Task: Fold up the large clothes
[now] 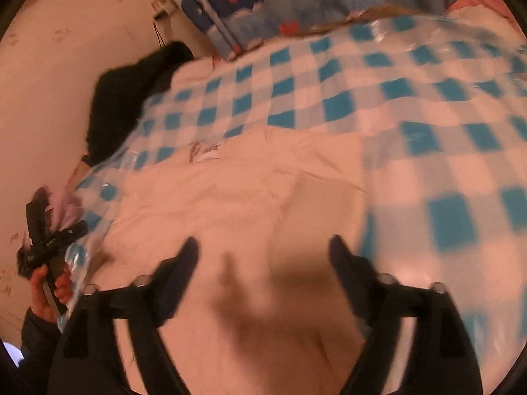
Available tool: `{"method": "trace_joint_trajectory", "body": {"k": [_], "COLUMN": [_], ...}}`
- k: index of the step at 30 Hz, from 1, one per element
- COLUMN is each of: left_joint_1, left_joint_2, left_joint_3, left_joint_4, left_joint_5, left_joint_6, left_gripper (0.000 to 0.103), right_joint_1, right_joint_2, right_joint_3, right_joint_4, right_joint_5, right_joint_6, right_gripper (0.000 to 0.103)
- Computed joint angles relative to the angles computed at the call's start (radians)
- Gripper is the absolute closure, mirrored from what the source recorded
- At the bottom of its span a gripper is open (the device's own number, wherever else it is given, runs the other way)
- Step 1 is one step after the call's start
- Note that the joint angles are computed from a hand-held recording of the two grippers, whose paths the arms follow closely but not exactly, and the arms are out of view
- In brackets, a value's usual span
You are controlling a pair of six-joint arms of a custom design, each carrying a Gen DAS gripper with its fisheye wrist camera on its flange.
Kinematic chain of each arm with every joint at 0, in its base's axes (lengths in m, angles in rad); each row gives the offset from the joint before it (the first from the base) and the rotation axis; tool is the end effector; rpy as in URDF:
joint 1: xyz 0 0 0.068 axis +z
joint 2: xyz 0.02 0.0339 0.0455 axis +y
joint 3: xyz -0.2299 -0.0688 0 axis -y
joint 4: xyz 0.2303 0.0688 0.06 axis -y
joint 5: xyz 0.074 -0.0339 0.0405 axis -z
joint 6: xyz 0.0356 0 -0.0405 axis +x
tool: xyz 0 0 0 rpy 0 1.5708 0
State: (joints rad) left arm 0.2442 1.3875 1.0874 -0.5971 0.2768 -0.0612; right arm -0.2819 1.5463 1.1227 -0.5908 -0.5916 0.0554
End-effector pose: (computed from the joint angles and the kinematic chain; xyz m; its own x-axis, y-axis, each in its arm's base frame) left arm 0.2773 0.0591 0.2442 -0.7529 -0.2482 -0.6096 -0.1134 0.9612 -0.2513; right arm 0.2972 -0.0654 0.2154 -0.8173 0.2845 -0.5011 -0.0068 0.8648 0.5021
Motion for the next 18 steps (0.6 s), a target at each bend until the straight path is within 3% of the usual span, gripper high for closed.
{"method": "trace_joint_trajectory", "body": {"k": [3,6,11,16,18], "left_joint_1": [0.192,0.434,0.794,0.984,1.030], "left_joint_2": [-0.193,-0.326,-0.332,-0.326,-0.313], "left_joint_3": [-0.070,-0.149,-0.247,-0.319,-0.331], "left_joint_4": [-0.194,-0.377,-0.567,-0.667,-0.686], "left_joint_5": [0.117,0.218,0.339,0.341,0.339], "left_joint_6": [0.160,0.361,0.653,0.858,0.892], "left_gripper": [0.007,0.007,0.007,0.007,0.007], "right_joint_1": [-0.188,-0.395,-0.596,-0.653,-0.670], "right_joint_2": [-0.109,-0.095,-0.034,-0.074,-0.084], "right_joint_3": [-0.093,-0.134,-0.178,-0.237,-0.241], "right_joint_4": [-0.168,-0.344,-0.596,-0.753,-0.812], "right_joint_5": [-0.120,-0.227,-0.319,-0.316,-0.315], "right_joint_6": [-0.125,-0.279,-0.537,-0.715,-0.772], "right_gripper": [0.016,0.016,0.016,0.016,0.016]}}
